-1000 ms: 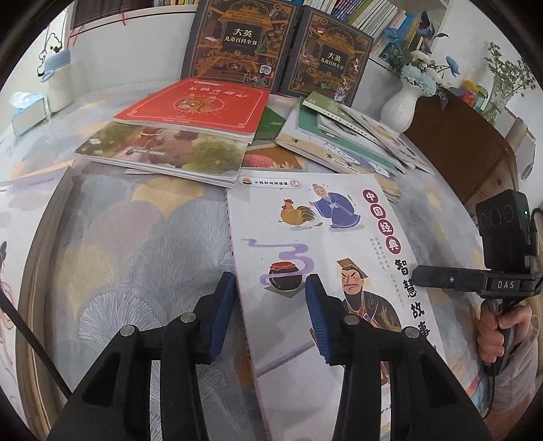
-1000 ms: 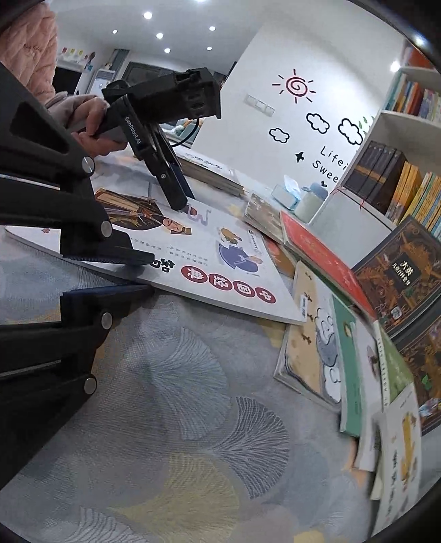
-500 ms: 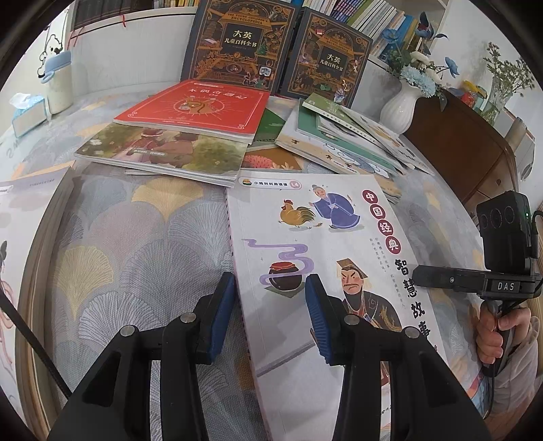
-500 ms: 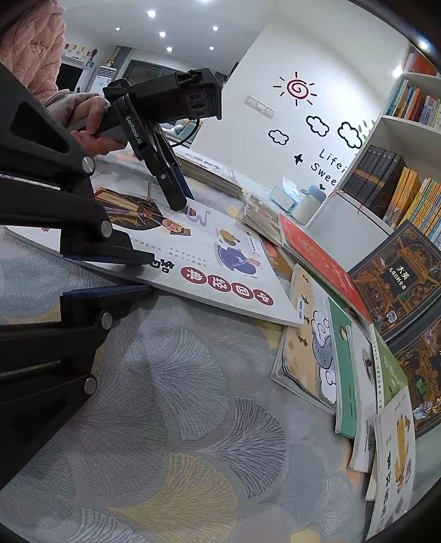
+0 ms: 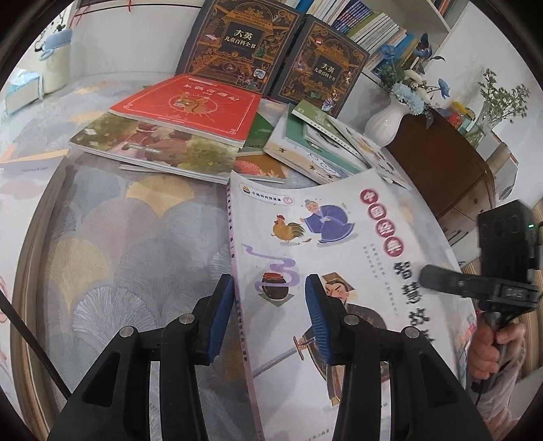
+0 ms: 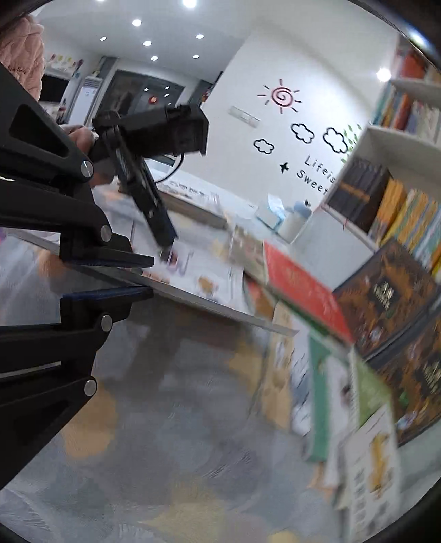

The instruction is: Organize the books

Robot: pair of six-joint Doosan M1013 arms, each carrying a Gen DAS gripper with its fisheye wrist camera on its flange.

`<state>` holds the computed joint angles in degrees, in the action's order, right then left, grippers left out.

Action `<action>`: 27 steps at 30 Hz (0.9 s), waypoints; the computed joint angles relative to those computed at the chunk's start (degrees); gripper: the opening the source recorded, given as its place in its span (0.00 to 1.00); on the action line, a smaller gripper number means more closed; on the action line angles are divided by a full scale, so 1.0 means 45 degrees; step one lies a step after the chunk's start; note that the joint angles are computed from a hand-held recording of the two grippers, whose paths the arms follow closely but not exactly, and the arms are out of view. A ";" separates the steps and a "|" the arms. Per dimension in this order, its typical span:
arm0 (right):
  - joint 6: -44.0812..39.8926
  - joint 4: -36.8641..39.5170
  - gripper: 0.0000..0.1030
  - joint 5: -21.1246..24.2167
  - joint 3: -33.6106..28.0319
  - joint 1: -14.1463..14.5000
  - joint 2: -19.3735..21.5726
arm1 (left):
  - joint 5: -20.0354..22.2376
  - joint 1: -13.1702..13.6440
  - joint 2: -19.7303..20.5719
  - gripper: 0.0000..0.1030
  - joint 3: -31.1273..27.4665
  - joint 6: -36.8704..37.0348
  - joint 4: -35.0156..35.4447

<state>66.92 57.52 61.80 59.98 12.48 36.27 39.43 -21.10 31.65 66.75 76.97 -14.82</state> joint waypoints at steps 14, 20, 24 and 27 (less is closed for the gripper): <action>0.0191 0.0079 0.10 -0.0113 -0.0201 0.0154 -0.0296 | -0.0473 0.0093 -0.0468 0.38 0.0277 0.0259 -0.0285; -0.0109 0.0521 0.11 -0.0303 0.0066 0.0147 -0.0545 | -0.0736 0.0106 -0.0691 0.38 0.0483 0.0576 -0.0547; -0.0424 0.0694 0.11 -0.0404 0.0123 0.0191 -0.0739 | -0.1116 0.0047 -0.0913 0.38 0.0621 0.0756 -0.0473; -0.0500 0.0838 0.11 -0.0370 0.0063 0.0250 -0.0801 | -0.1284 0.0075 -0.1029 0.38 0.0660 0.0660 -0.0316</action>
<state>64.67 61.29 60.13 60.27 13.61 32.67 33.65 -20.76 27.01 69.72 79.94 -16.24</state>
